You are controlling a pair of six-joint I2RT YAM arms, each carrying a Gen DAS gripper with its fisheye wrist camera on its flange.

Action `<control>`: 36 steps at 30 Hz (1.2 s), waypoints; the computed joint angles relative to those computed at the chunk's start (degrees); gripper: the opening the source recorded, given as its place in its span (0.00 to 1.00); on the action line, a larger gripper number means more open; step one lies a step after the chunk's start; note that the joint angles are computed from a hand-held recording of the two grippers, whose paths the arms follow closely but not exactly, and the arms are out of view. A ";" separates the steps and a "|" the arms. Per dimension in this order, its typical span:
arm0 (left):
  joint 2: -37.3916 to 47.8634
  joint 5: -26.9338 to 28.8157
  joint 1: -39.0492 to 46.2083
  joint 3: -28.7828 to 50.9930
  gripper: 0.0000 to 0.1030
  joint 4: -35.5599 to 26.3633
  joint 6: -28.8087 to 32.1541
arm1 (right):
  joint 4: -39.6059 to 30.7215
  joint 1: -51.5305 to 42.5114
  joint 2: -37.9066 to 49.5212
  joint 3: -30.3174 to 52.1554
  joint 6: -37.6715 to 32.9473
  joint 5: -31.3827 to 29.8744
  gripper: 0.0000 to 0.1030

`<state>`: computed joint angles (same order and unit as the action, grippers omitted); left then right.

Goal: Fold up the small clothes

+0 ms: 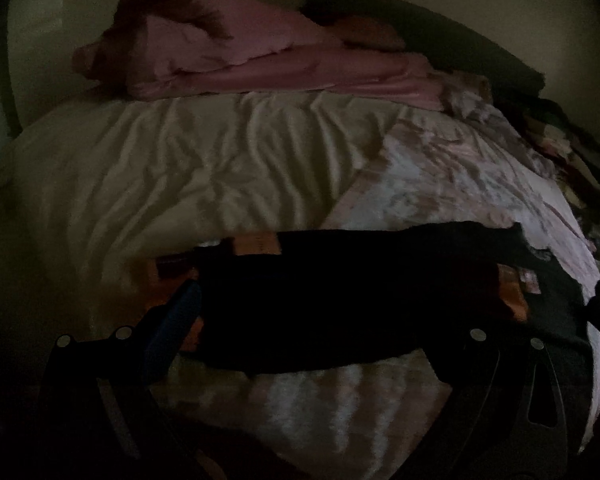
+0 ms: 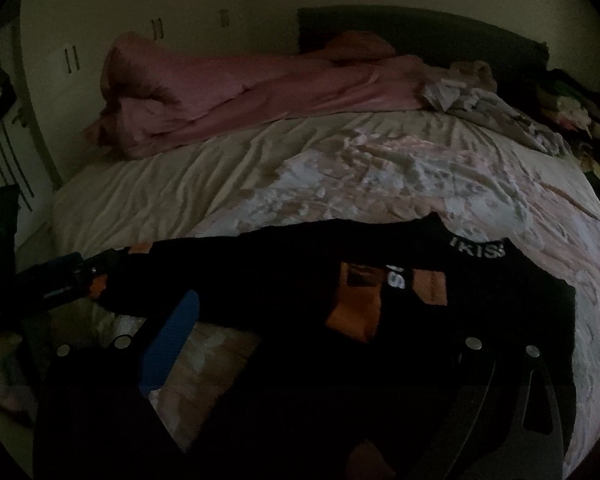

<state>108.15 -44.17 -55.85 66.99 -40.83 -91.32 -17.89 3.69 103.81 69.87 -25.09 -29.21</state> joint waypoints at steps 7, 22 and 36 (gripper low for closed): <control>-2.96 2.36 2.05 -7.53 0.91 0.91 -4.77 | 0.40 2.27 0.84 -0.28 0.00 0.99 0.96; -5.61 9.59 7.00 -20.24 0.91 14.70 -4.01 | 1.29 2.43 4.65 0.34 -0.06 2.24 0.96; -8.16 5.43 5.24 -22.89 0.11 20.59 -3.35 | 1.24 2.62 7.43 -0.37 -0.84 2.44 0.96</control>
